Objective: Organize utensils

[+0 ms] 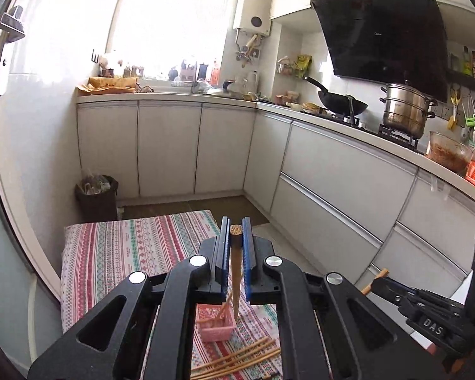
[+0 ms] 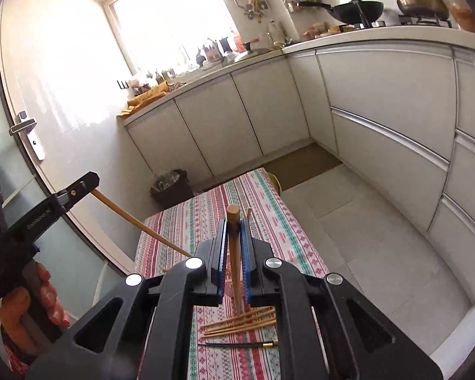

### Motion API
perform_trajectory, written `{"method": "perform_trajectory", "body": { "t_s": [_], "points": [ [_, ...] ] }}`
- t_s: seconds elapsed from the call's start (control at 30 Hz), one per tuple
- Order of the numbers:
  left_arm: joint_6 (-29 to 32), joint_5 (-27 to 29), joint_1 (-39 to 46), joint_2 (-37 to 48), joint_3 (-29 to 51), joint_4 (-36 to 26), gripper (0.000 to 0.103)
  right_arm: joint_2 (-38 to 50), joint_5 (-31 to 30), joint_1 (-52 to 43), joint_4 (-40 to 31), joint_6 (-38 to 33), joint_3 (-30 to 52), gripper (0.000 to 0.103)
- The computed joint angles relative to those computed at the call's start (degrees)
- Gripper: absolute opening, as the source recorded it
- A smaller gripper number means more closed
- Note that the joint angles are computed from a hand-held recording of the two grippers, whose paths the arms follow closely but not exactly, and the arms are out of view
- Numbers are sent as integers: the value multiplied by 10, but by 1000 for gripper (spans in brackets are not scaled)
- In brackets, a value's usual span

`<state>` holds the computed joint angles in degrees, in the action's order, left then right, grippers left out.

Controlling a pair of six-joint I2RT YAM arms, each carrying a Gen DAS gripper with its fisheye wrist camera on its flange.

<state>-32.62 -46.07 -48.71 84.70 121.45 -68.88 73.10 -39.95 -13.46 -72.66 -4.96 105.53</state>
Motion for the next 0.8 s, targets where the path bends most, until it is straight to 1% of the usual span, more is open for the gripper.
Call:
{"method": "perform_trajectory", "body": {
  "t_s": [0.07,0.27,0.37,0.43,0.47,0.5,0.53,0.57,0.63,0.7,0.8],
  "points": [
    [12,31,44,7,-12,26,6,14,5,12,13,13,14,8],
    [11,122,149,13,-120,99,6,42,35,61,79,59,7,8],
    [5,174,184,8,-186,131,7,49,48,89,129,86,-12,8],
    [-8,192,192,-6,-217,144,7,60,59,107,147,99,-10,8],
    [-12,191,192,-21,-230,153,7,65,66,116,156,105,-8,8],
    [-13,184,190,-33,-235,159,11,68,72,124,164,110,-6,8],
    [-14,172,184,-48,-239,163,17,71,78,131,174,115,-5,8],
    [-16,160,178,-61,-237,166,19,75,85,140,182,119,-2,8],
    [-16,134,162,-89,-231,172,19,85,95,153,192,125,5,8],
    [-20,107,148,-104,-208,167,19,88,107,167,207,132,3,8],
    [-17,59,126,-130,-192,165,22,100,129,191,226,140,5,8]
  ]
}}
